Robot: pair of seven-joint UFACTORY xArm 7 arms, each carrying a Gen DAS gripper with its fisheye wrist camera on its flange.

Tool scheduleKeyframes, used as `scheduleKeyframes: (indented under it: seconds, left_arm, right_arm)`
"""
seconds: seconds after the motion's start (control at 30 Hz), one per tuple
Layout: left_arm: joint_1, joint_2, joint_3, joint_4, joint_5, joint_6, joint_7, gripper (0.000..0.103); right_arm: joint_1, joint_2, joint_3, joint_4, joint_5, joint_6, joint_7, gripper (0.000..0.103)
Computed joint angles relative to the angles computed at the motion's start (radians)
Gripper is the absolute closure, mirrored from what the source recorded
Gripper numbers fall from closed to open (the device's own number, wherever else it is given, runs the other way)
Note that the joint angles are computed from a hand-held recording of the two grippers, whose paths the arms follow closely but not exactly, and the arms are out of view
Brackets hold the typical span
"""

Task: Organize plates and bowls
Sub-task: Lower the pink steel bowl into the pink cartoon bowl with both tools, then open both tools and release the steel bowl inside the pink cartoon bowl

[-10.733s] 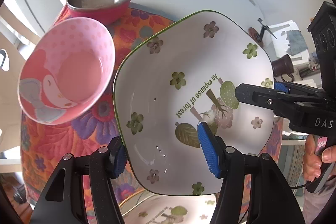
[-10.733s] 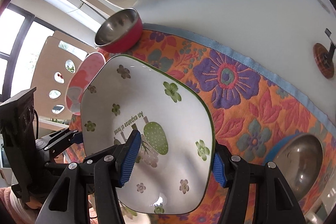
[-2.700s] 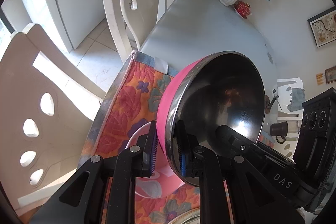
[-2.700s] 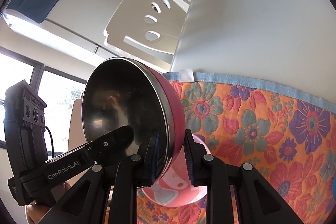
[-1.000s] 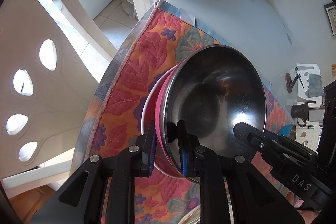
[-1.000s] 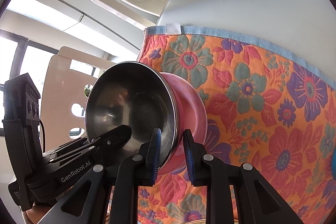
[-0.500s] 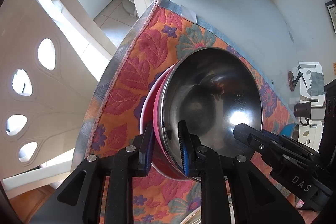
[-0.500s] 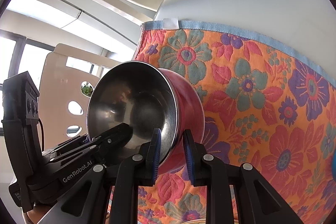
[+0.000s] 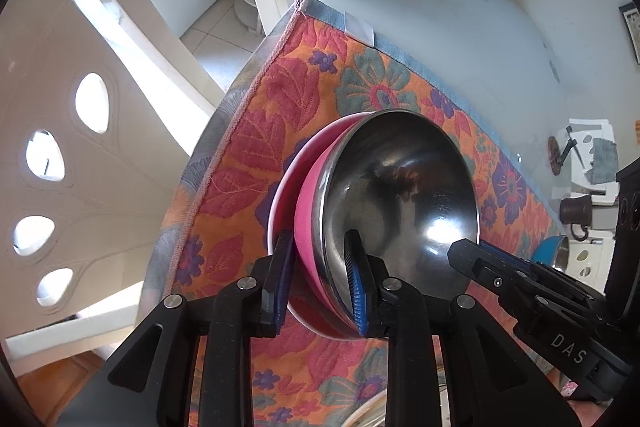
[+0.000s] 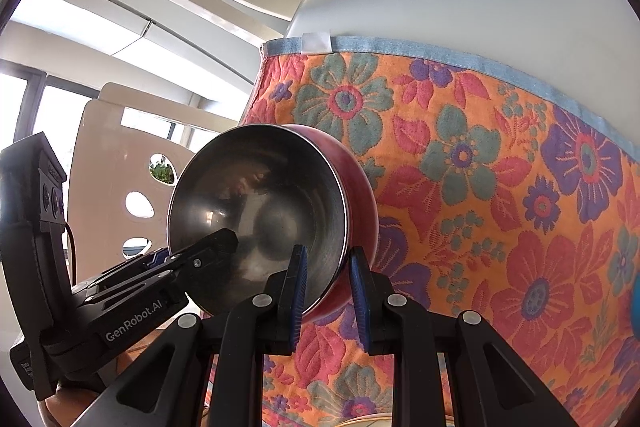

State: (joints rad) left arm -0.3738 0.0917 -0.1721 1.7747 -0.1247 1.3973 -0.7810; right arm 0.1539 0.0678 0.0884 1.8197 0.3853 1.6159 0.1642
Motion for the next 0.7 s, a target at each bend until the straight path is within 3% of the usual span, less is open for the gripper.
scheduleKeyframes:
  seconds: [0.7]
  left_arm:
    - [-0.005,-0.006,-0.002,0.014,-0.001,-0.006,-0.008,0.080]
  right_arm:
    - [-0.001,-0.019,0.000,0.004,0.031,-0.001,-0.009,0.081]
